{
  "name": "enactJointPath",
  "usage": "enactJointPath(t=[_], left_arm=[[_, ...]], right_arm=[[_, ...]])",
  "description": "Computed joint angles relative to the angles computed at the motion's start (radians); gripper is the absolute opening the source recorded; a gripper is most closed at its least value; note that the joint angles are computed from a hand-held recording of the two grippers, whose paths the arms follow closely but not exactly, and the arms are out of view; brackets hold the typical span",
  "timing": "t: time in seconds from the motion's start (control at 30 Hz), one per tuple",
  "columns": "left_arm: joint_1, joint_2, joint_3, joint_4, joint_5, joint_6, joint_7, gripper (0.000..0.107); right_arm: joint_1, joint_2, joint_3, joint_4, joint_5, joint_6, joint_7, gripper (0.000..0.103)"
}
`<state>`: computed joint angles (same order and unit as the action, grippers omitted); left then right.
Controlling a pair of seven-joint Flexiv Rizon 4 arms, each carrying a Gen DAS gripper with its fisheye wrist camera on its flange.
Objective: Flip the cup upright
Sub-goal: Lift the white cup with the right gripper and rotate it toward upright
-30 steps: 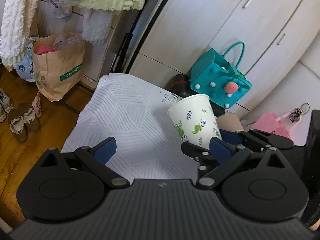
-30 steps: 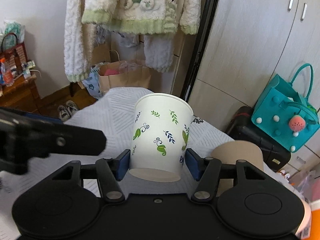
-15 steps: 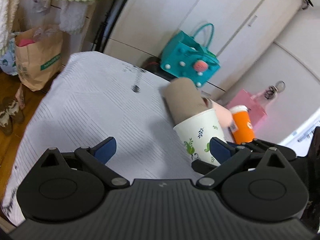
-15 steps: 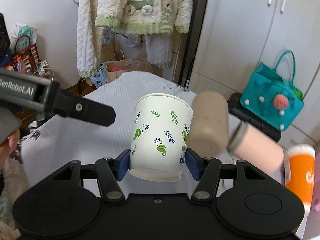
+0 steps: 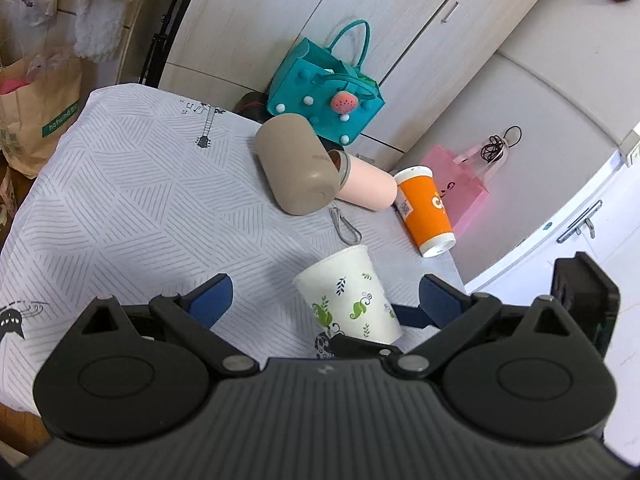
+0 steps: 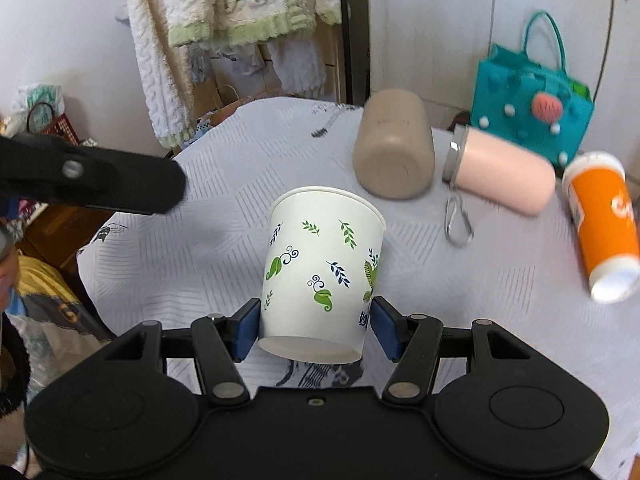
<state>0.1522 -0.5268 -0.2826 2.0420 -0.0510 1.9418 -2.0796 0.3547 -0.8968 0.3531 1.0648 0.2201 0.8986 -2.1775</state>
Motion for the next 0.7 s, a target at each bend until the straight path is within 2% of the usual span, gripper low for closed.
enactJointPath(t=[0.07, 0.13, 0.17, 0.2, 0.27, 0.4, 0.57, 0.63, 0.7], left_arm=[[0.025, -0.008, -0.029, -0.001, 0.014, -0.003, -0.007, 0.1], [0.041, -0.017, -0.05, -0.003, 0.024, -0.007, -0.012, 0.1], [0.013, -0.019, -0.021, -0.012, 0.02, -0.009, -0.019, 0.1], [-0.044, -0.022, 0.027, -0.02, -0.031, -0.008, 0.016, 0.1], [-0.128, -0.029, 0.11, -0.044, -0.073, -0.029, 0.037, 0.1], [-0.106, -0.056, 0.071, -0.07, -0.073, -0.048, 0.058, 0.1], [-0.159, -0.082, 0.107, -0.105, -0.103, -0.043, 0.099, 0.1], [-0.158, -0.102, 0.096, -0.121, -0.096, -0.01, 0.11, 0.099], [-0.2, -0.113, 0.139, -0.136, -0.112, 0.023, 0.128, 0.098]], right_arm=[[-0.002, -0.01, 0.0, -0.017, 0.012, -0.029, 0.034, 0.064], [0.008, -0.009, -0.023, -0.007, 0.012, -0.014, 0.079, 0.064], [0.022, -0.004, -0.045, 0.012, -0.002, 0.019, 0.102, 0.064], [0.035, -0.002, -0.065, 0.03, -0.023, 0.059, 0.117, 0.064], [0.027, -0.013, -0.056, 0.024, -0.043, 0.063, 0.126, 0.064], [0.009, -0.03, -0.034, -0.002, -0.055, 0.034, 0.134, 0.064], [-0.002, -0.03, -0.019, 0.0, -0.057, 0.032, 0.109, 0.065], [-0.003, -0.029, -0.022, 0.001, -0.056, 0.028, 0.11, 0.073], [-0.005, -0.022, -0.024, 0.006, -0.061, 0.025, 0.103, 0.078]])
